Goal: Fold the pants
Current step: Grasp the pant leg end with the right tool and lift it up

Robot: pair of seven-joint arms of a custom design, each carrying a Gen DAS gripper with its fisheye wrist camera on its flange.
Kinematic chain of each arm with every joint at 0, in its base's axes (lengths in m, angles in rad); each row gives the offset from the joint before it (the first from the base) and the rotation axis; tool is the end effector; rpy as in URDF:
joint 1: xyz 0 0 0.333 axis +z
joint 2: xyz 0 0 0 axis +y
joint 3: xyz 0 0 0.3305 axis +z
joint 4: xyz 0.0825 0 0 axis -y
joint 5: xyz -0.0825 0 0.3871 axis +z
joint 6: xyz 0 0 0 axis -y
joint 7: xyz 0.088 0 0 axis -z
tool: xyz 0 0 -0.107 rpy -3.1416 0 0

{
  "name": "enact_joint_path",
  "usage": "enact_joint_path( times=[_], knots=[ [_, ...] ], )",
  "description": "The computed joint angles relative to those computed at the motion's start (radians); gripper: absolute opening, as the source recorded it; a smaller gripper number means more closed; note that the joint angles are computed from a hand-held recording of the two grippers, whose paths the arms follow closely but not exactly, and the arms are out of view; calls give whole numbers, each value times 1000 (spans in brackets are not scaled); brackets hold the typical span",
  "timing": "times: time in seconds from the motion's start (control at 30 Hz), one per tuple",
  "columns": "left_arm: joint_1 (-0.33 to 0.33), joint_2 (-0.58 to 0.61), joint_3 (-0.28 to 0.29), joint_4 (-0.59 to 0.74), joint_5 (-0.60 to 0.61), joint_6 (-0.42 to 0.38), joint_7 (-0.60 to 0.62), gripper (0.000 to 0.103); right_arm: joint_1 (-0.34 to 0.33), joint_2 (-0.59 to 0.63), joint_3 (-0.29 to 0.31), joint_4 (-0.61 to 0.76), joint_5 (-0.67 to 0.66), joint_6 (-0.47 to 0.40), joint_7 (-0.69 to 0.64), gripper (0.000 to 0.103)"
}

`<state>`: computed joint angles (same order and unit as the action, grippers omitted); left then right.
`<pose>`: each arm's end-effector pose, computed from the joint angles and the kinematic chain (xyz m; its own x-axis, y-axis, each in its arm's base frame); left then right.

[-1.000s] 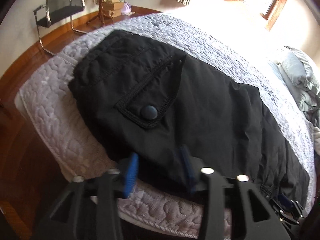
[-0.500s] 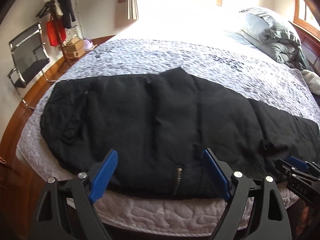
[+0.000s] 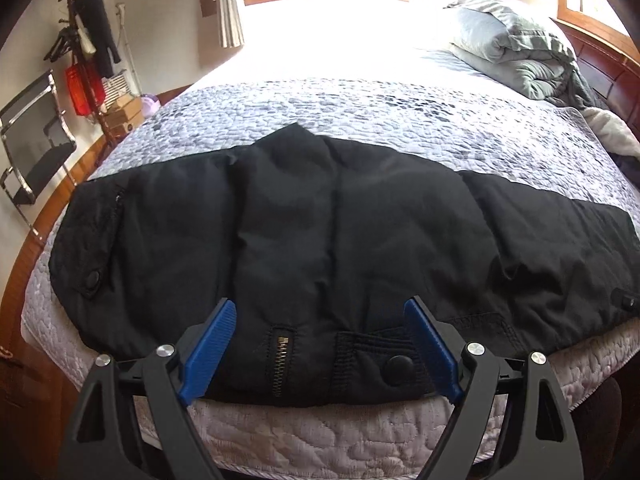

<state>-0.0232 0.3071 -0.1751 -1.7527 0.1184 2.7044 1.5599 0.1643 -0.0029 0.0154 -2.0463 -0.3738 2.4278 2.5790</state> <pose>0.6811 -0.1272 0.4843 -0.2343 -0.9711 -0.0455 -0.7678 0.2135 -0.6041 0.5764 0.1034 0.4950 -0.5340 -0.8390 -0.1044 -0.7268 0.5187 -0.4503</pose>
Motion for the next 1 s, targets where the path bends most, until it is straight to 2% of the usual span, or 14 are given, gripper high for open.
enact_joint_path(
  times=[0.1, 0.23, 0.4, 0.57, 0.67, 0.83, 1.0],
  knots=[
    [-4, 14, -42, 23, -29, -28, 71, 87, -53, -95, -28, -90, -36, -62, 70, 56],
    [-34, 34, -77, 53, -57, -53, 149, 87, -145, -187, -44, -203, -14, -30, 109, 56],
    [-101, 68, -81, 96, -31, -79, 170, 87, -215, -210, -42, -261, 41, -2, 65, 56],
    [-165, 116, -65, 156, 4, -113, 99, 87, -235, -188, -33, -279, 107, 53, 32, 55],
    [-198, 146, -49, 195, 30, -152, 22, 87, -238, -162, -15, -248, 65, 19, 32, 55],
    [-214, 186, -45, 239, 41, -191, -55, 87, -212, -124, -14, -206, 11, -19, 2, 56],
    [-212, 200, -47, 244, 54, -189, -80, 90, -229, -147, -53, -287, 98, 161, 37, 59]
  ],
)
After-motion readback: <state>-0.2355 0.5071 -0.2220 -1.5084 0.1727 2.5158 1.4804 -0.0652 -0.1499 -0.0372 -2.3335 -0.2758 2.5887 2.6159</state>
